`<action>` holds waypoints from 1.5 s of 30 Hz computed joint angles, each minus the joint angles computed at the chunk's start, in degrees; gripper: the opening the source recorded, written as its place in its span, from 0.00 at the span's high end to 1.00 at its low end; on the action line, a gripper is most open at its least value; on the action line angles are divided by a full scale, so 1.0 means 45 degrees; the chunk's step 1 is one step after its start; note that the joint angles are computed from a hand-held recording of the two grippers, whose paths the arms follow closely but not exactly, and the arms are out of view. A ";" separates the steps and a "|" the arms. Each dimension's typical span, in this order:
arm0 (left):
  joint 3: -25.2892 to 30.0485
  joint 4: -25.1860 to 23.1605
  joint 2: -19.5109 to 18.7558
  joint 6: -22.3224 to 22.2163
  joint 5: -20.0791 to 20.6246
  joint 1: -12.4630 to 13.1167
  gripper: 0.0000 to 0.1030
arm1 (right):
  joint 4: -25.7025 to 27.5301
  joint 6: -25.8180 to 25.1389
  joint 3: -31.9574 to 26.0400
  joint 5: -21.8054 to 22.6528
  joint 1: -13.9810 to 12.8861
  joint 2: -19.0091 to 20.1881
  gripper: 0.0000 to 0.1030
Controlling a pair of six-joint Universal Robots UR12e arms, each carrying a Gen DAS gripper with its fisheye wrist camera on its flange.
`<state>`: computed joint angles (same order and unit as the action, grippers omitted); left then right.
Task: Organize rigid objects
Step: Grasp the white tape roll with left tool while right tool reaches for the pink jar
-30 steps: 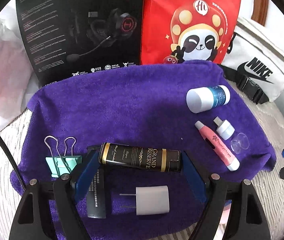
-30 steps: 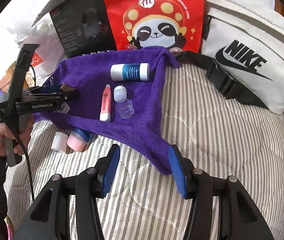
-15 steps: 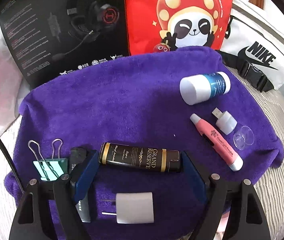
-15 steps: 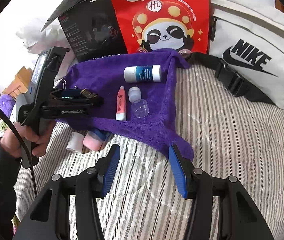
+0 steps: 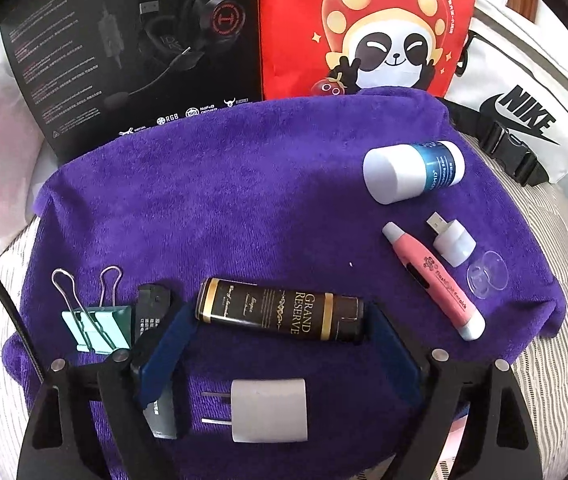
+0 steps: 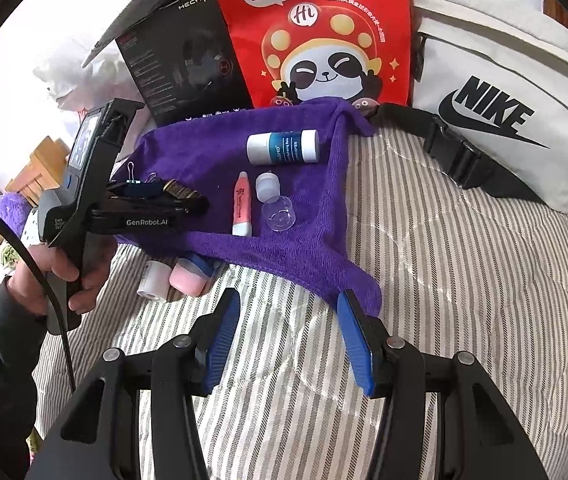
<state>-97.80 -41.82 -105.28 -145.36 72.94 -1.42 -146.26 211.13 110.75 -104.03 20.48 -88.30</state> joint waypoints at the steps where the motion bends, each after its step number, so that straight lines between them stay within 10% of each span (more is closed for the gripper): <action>1: 0.0004 -0.0089 0.0041 -0.0004 -0.0030 0.0011 0.14 | 0.0001 -0.0012 0.0010 -0.0022 0.0026 -0.0024 0.51; 22: -0.2660 0.0705 0.2820 -0.0065 -0.1986 0.1527 0.14 | -0.0200 0.0505 0.0310 -0.0598 0.0712 -0.0383 0.51; 45: -0.3066 0.1327 0.2279 -0.1435 -0.0678 0.0914 0.15 | 0.0272 0.0886 0.1222 -0.0218 0.0509 -0.1053 0.51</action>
<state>-111.59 -35.85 -95.03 -151.82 69.89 2.70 -145.03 215.12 116.25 -105.02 22.76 -93.04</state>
